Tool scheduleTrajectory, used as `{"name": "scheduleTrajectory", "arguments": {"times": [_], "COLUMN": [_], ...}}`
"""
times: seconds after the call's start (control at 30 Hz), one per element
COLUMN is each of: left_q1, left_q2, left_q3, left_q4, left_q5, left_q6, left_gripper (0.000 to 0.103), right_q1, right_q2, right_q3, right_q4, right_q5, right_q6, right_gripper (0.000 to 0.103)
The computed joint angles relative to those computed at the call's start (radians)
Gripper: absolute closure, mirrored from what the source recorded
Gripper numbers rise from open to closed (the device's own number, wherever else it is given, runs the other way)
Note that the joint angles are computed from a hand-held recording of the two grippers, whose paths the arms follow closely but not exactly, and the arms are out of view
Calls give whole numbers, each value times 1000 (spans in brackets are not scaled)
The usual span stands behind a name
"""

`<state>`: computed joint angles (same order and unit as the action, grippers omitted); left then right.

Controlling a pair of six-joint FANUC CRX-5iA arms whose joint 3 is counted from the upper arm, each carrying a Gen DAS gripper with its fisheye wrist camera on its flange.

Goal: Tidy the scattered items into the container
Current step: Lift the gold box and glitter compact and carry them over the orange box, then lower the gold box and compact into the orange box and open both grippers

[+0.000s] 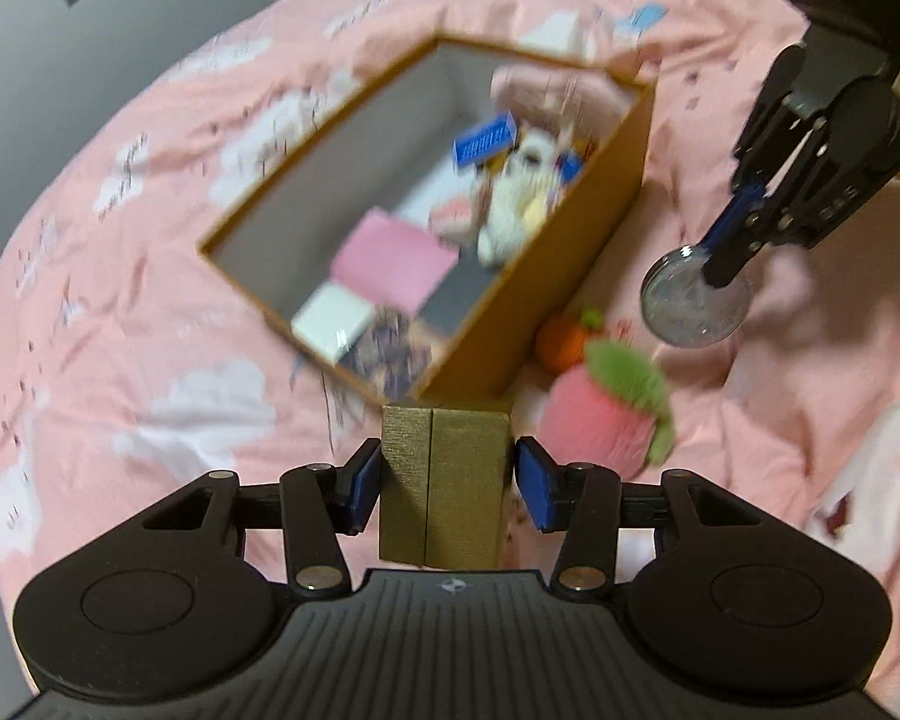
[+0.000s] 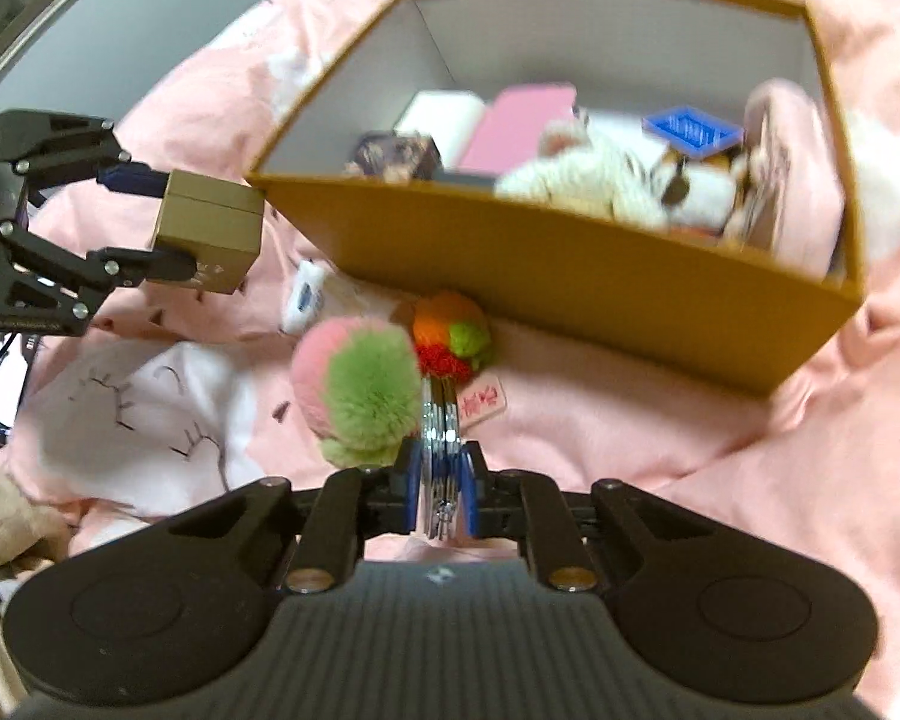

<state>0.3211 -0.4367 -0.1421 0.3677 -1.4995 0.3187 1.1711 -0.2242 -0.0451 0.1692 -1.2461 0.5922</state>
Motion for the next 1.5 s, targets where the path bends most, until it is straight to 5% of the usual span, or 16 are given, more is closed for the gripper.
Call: {"name": "scheduleTrajectory", "arguments": {"times": [0.23,0.63,1.0,1.5], "left_q1": [-126,-362,-416,-473], "left_q2": [94,333,521,703], "left_q3": [139,292,406,604], "left_q4": [-31,-262,-392,-544], "left_q5": [107,268,222,49], "left_q6": [38,-22,-130,-141], "left_gripper": [48,48,48,48], "right_q1": [8,-154,-336,-409], "right_q2": [-35,31,155,167], "right_q3": [53,100,119,81], "right_q4": [98,138,-50,-169], "right_q5": [-4,203,358,456], "right_q6": [11,111,227,277], "right_gripper": [88,88,88,88]}}
